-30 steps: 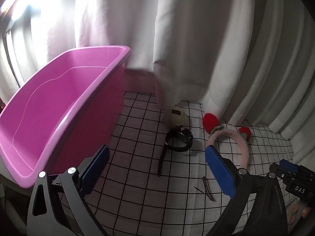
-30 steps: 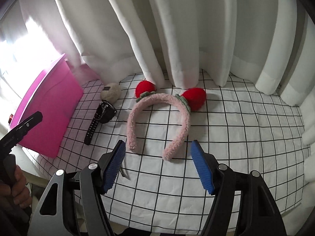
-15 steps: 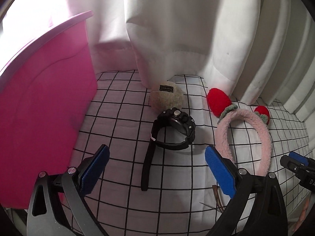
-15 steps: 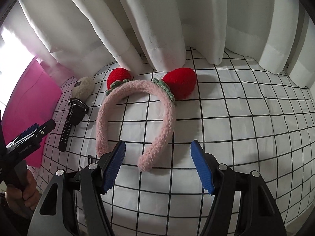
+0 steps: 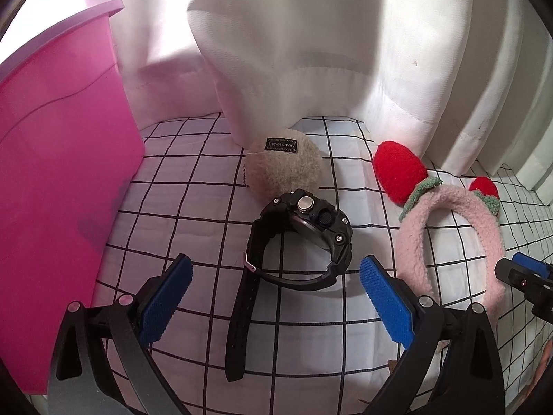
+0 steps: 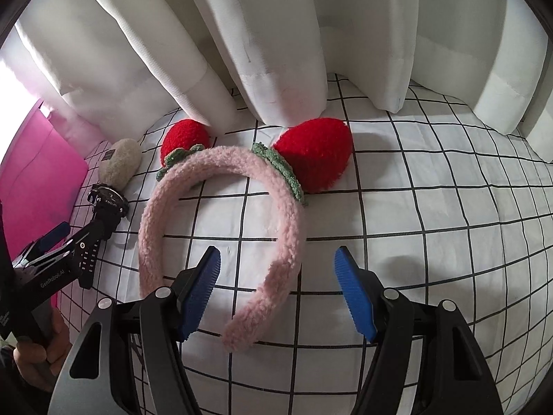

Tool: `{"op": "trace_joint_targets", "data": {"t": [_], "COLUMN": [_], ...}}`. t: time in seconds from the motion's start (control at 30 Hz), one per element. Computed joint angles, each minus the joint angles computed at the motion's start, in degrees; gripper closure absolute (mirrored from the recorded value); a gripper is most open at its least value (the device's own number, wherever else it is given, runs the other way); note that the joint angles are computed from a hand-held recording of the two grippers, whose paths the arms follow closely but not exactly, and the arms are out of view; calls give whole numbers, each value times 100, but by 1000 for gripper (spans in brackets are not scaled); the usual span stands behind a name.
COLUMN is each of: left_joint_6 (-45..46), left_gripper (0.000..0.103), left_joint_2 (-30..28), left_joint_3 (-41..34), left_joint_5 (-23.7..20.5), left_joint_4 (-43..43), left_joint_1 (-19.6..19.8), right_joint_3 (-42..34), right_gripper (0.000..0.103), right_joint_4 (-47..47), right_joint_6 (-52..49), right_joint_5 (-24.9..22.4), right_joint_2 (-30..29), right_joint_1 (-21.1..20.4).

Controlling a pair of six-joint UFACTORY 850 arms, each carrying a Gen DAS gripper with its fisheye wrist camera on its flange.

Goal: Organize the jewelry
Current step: 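Grasp the black wristwatch with the left tool while the right tool grasps the pink headband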

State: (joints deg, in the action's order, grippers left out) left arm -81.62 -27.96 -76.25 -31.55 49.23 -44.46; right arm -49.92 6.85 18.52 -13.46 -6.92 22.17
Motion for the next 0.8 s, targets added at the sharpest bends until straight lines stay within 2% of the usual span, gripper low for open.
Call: {"op": "trace_joint_targets", "data": {"t": [0.4, 0.5, 0.8], "left_joint_6": [299, 293, 344], "left_gripper": [6, 7, 7], "left_joint_2": [-197, -236, -403], "left_joint_3": [-175, -195, -325], "left_joint_5": [70, 79, 81], "left_joint_4": [-152, -85, -163], "left_joint_1": [108, 103, 150], "right_joint_3": [-449, -538, -707], "right_gripper": [37, 37, 37], "right_joint_4": [-948, -925, -1833], "right_joint_6": [791, 754, 1522], "right_joint_5": [-213, -211, -133], "right_joint_2": [-532, -643, -840], "right_joint_1": [33, 21, 56]}}
